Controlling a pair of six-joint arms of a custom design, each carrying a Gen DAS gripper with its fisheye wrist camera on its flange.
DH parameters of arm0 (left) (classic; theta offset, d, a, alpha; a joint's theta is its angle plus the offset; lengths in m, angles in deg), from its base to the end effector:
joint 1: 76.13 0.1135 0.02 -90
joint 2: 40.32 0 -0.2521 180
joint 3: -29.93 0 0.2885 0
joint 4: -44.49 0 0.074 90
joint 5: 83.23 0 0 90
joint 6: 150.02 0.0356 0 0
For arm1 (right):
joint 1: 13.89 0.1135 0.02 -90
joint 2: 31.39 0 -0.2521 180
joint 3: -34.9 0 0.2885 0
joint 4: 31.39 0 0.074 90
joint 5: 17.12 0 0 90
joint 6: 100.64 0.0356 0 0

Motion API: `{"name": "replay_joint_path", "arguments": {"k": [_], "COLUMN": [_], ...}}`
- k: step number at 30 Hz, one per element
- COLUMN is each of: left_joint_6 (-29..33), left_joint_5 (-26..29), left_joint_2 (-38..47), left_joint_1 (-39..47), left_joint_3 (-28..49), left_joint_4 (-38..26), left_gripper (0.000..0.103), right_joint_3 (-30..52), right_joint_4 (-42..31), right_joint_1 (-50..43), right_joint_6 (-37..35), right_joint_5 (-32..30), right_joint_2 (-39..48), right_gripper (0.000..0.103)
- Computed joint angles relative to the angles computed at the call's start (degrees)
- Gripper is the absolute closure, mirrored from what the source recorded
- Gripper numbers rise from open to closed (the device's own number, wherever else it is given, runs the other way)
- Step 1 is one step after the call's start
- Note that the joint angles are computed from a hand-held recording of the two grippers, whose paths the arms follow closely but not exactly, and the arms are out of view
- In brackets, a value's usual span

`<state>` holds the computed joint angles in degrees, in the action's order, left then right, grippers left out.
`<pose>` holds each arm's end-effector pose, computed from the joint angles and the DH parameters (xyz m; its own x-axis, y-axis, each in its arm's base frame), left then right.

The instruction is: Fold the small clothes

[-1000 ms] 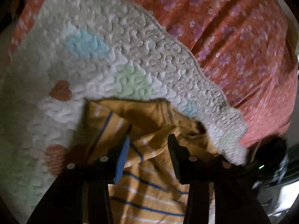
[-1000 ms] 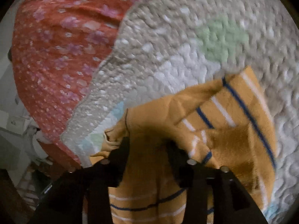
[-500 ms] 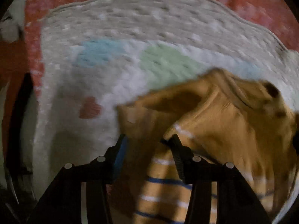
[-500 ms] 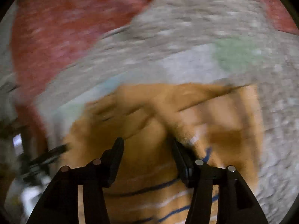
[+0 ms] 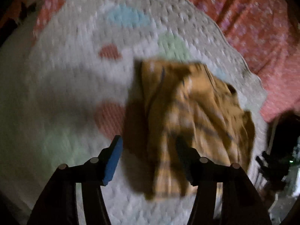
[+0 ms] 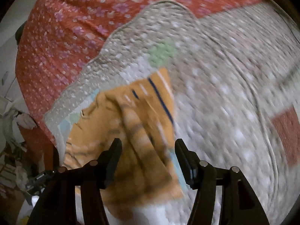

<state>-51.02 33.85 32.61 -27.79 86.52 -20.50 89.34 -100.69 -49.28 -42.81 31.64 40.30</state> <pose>0.1708 0.1676 0.1688 -0.7459 -0.6289 -0.2193 -0.5092 0.7507 -0.4209 0.1949 -0.1097 0.1667 -0.9035 0.1507 -0.4013 -0.0920 0.8461 0.5250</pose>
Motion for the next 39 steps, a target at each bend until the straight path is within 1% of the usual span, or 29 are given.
{"name": "replay_joint_path", "arguments": {"k": [2,4,6,7,8,9,10,11,12,13,14,15,16,17,18,22,24,25,27,28,30,31,32,33,35,37,39], "left_joint_6": [1.7,1.5,-0.7,-1.7,-3.1,-5.2,-7.7,-8.7,-8.8,-7.9,-8.0,-7.1,-6.0,-5.1,-3.2,2.5,5.3,6.4,6.6,5.9,5.0,4.5,4.7,5.4,8.8,12.9,14.1], "left_joint_5": [2.5,3.7,3.7,4.2,5.0,4.3,2.1,0.4,-1.4,-2.9,-3.1,-2.6,-2.5,-2.2,-1.8,-2.0,-2.0,-2.2,-3.5,-4.4,-4.8,-4.4,-3.7,-3.3,-2.0,-0.8,-0.8], "left_joint_2": [-2.2,-3.7,-8.1,-9.2,-8.4,-7.0,-6.8,-7.0,-6.8,-5.8,-4.9,-4.3,-4.3,-4.5,-4.8,-7.7,-9.7,-10.5,-12.4,-13.0,-12.5,-11.6,-11.2,-11.3,-12.5,-14.2,-15.7], "left_joint_1": [0.5,-0.6,-2.6,-3.7,-5.0,-6.9,-9.6,-11.7,-13.7,-15.0,-15.5,-14.8,-13.8,-12.9,-11.2,-7.1,-5.3,-4.6,-4.6,-4.8,-3.9,-3.0,-1.5,0.2,4.6,9.1,12.4], "left_joint_3": [-4.1,-7.3,-9.7,-10.3,-10.1,-9.7,-9.6,-9.7,-9.3,-8.3,-7.3,-6.0,-4.6,-3.6,-2.3,0.7,0.2,-0.4,-2.7,-4.4,-6.4,-7.1,-7.3,-7.3,-6.3,-5.1,-4.4], "left_joint_4": [-1.3,-0.4,0.7,1.0,1.4,2.6,3.8,4.6,4.4,3.4,3.2,2.0,0.4,-0.8,-2.9,-10.0,-12.8,-13.5,-13.5,-12.7,-11.2,-10.1,-9.5,-9.5,-11.5,-13.8,-13.9], "left_gripper": [0.039,0.037,0.026,0.025,0.025,0.025,0.026,0.042,0.076,0.084,0.088,0.090,0.090,0.090,0.091,0.094,0.094,0.095,0.094,0.094,0.092,0.091,0.089,0.089,0.087,0.083,0.079], "right_joint_3": [-1.0,-1.7,-3.2,-4.2,-5.5,-6.5,-8.3,-9.6,-11.5,-12.3,-12.1,-11.1,-9.0,-7.6,-6.0,-1.4,-0.7,-1.1,-2.8,-3.5,-5.4,-6.8,-6.9,-6.4,-5.0,-4.8,-4.7], "right_joint_4": [-3.5,-5.7,-5.5,-5.0,-4.1,-3.1,-1.2,0.7,3.7,5.4,5.8,5.0,2.6,0.3,-3.0,-14.1,-16.8,-16.2,-13.3,-11.5,-5.8,-3.2,-3.6,-5.5,-9.6,-10.9,-11.8], "right_joint_1": [-5.5,-9.4,-9.9,-9.7,-8.8,-7.9,-6.2,-4.6,-2.0,-0.2,1.2,2.6,2.7,2.1,1.0,-4.1,-6.9,-7.6,-7.9,-7.5,-6.2,-6.2,-7.2,-8.8,-12.1,-13.0,-9.9], "right_joint_6": [-6.2,-10.7,-11.3,-10.9,-9.8,-8.8,-6.8,-4.8,-1.7,0.2,1.1,1.6,0.8,-0.4,-3.1,-12.4,-15.6,-15.9,-14.6,-13.5,-10.3,-8.6,-9.0,-10.6,-14.0,-14.6,-12.5], "right_joint_5": [0.0,0.4,0.6,0.5,0.3,0.2,0.1,0.3,1.3,2.1,2.6,3.0,2.3,1.6,1.0,0.5,1.4,2.2,3.9,4.7,7.5,9.1,8.9,7.9,6.5,5.0,2.7], "right_joint_2": [1.4,4.0,5.4,5.9,5.9,5.8,4.6,3.3,1.4,0.6,1.0,2.3,4.4,5.1,4.5,3.4,3.4,3.7,4.9,5.9,6.4,4.9,4.4,4.3,1.3,-7.2,-15.0], "right_gripper": [0.038,0.038,0.038,0.038,0.038,0.037,0.033,0.031,0.031,0.035,0.042,0.073,0.085,0.086,0.087,0.089,0.089,0.089,0.088,0.085,0.081,0.075,0.073,0.072,0.072,0.072,0.071]}}
